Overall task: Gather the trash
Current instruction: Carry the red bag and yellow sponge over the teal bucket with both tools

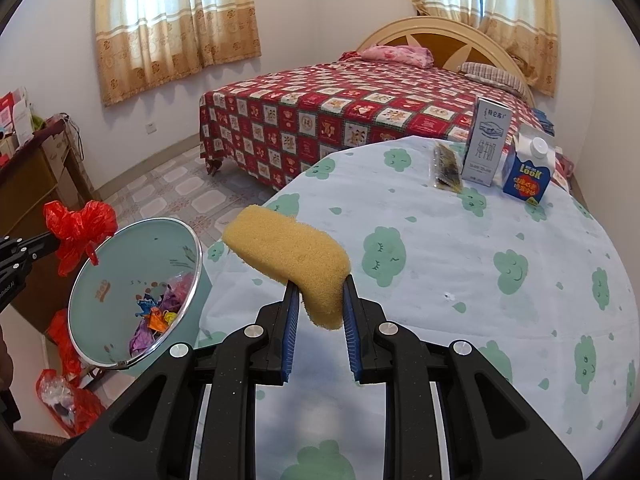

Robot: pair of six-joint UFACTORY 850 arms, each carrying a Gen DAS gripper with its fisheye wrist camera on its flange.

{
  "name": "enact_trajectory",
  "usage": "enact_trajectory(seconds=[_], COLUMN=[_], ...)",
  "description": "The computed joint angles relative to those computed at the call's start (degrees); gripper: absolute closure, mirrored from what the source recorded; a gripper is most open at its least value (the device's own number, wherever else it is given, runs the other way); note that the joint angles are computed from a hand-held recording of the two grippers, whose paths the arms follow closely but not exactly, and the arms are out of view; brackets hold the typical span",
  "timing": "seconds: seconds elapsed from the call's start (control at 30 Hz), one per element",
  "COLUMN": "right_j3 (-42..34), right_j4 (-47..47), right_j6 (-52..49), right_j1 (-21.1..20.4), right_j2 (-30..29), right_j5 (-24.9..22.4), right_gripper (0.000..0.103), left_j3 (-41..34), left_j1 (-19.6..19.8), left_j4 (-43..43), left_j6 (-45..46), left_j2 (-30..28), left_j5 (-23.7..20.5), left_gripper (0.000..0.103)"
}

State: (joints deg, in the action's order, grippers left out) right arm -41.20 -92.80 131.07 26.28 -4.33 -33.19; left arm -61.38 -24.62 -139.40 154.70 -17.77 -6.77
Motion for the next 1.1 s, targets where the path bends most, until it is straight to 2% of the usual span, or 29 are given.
enact_trajectory(seconds=[0.53, 1.1], right_j3=[-3.55, -7.37], right_j4=[-1.01, -0.81], right_j6=[-1.95, -5.57], right_j1=[0.13, 0.86], right_j2=[-3.28, -6.67], right_j5=[1.73, 2.83], right_gripper=[0.081, 0.08], left_j3=[-0.95, -1.18], left_j1=[1.86, 3.4], left_j4=[3.46, 0.49], left_j6=[-4.43, -1.97], left_j2=[-0.89, -1.22], left_j5=[0.81, 1.01], left_gripper=[0.102, 0.102])
